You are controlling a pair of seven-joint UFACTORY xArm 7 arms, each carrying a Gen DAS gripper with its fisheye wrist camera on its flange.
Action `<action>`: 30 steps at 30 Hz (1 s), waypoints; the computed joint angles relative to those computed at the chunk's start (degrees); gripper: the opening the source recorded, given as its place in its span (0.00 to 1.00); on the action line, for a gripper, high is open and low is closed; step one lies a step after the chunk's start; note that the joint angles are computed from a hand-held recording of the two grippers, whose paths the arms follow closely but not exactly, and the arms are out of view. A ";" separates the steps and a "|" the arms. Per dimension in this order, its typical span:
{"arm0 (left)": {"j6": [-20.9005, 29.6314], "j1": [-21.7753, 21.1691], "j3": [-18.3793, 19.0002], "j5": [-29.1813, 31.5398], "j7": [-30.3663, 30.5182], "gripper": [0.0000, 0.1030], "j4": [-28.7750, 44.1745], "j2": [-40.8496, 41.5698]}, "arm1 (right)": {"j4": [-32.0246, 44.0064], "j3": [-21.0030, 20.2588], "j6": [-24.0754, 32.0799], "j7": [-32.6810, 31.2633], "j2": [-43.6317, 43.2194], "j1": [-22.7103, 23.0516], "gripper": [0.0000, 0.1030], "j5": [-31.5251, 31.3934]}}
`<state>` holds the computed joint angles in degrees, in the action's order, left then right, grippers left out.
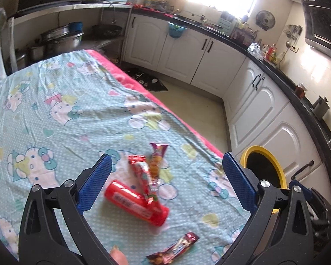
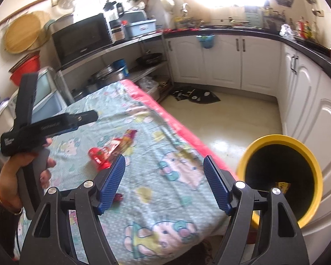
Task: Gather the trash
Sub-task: 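Move both open tools back toward the red can on the bed, then grasp the red-white candy wrapper with the left tool while the right tool grasps the brown chocolate bar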
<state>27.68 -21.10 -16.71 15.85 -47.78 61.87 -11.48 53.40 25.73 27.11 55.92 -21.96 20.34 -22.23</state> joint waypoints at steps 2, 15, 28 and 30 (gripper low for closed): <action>0.01 -0.20 0.87 -1.52 1.31 0.90 -0.85 -0.46 | 1.31 0.71 -0.23 -0.10 1.94 0.40 0.69 -0.27; 1.61 -3.46 6.47 -23.90 20.59 0.43 -2.53 1.19 | 7.42 -1.68 1.30 0.39 14.57 8.93 0.69 -1.95; 9.61 -2.92 4.42 -22.34 22.78 0.33 5.26 8.99 | 9.41 -6.38 1.03 -0.70 21.90 15.44 0.47 1.22; 10.20 -2.96 4.43 -22.09 22.82 0.24 5.56 9.50 | 9.36 -6.73 0.97 -0.86 21.89 15.84 0.36 0.62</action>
<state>37.89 -24.06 -12.28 -6.25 -24.96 67.43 -1.99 62.76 19.00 28.08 55.06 -0.07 36.18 -21.61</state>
